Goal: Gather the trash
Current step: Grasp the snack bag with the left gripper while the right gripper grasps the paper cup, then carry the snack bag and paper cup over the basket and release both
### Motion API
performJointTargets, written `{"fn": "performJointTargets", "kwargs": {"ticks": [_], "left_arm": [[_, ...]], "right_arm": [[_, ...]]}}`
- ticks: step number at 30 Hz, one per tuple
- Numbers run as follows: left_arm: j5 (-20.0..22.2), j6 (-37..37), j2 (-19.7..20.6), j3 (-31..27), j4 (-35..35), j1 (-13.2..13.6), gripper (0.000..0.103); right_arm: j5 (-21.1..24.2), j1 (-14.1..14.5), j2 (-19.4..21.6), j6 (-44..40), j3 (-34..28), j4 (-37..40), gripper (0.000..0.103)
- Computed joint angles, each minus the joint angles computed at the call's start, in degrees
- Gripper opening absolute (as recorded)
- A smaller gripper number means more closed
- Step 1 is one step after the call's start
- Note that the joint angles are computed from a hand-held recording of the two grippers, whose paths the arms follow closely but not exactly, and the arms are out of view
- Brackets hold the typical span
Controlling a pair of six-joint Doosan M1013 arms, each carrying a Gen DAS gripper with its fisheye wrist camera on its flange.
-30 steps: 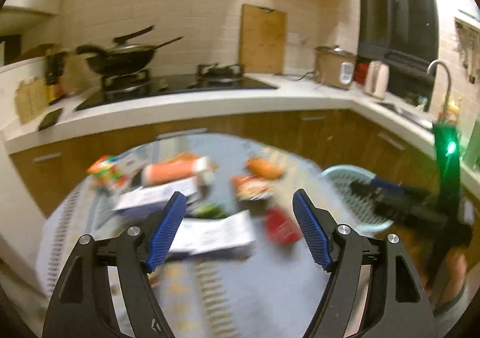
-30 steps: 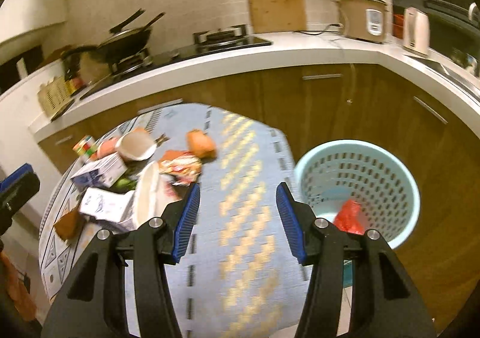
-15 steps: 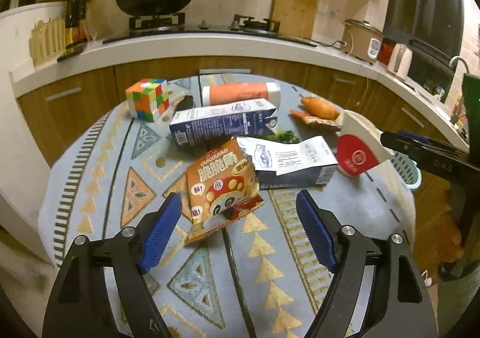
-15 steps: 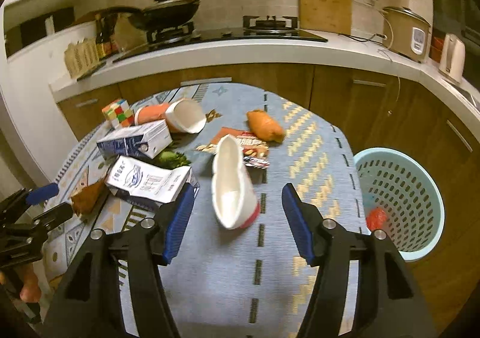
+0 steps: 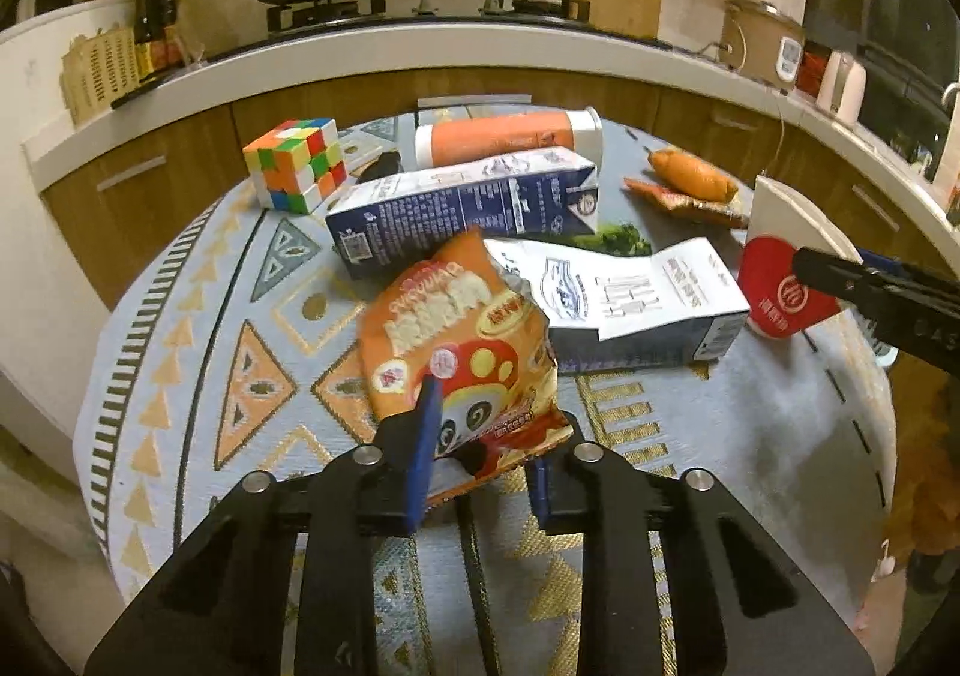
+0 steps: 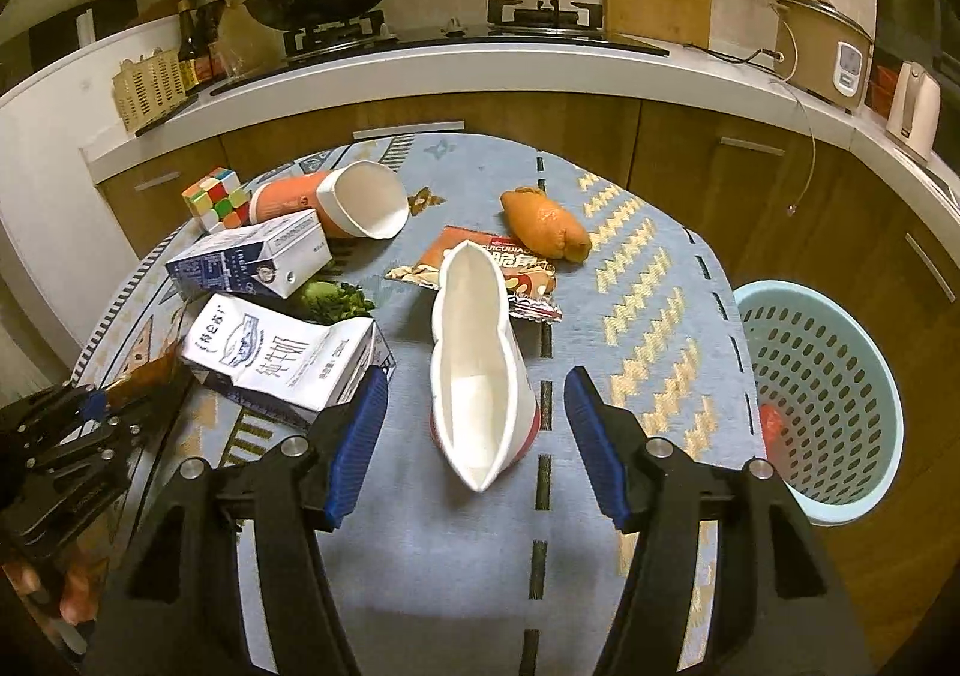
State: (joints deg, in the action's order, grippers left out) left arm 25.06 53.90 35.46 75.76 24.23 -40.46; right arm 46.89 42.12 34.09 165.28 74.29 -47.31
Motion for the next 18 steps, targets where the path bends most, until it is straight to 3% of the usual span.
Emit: {"fn": "performJointTargets", "kwargs": {"ticks": [3,7,10,16,18], "left_arm": [[-1.69,-1.99,-0.65,0.96,1.37,0.09,0.006],[-3.99,-4.52,-1.48,1.99,2.3,0.25,0.005],[-6.21,-5.2,-2.28,2.86,2.07,0.3,0.005],[-10.78,-6.95,-3.83,4.35,4.01,0.0,0.005],[-14.09,-4.21,-4.57,5.3,1.63,-0.05,0.005]], "right_arm": [[0.63,-0.3,0.55,-0.84,-0.75,1.13,0.057],[0.67,-0.67,0.73,-1.88,-0.97,2.86,0.032],[1.73,-0.35,0.7,-2.0,-1.0,1.82,0.024],[0.81,0.75,-0.77,0.41,0.37,-2.9,0.024],[0.51,1.0,-1.34,1.12,0.77,-4.04,0.024]]}}
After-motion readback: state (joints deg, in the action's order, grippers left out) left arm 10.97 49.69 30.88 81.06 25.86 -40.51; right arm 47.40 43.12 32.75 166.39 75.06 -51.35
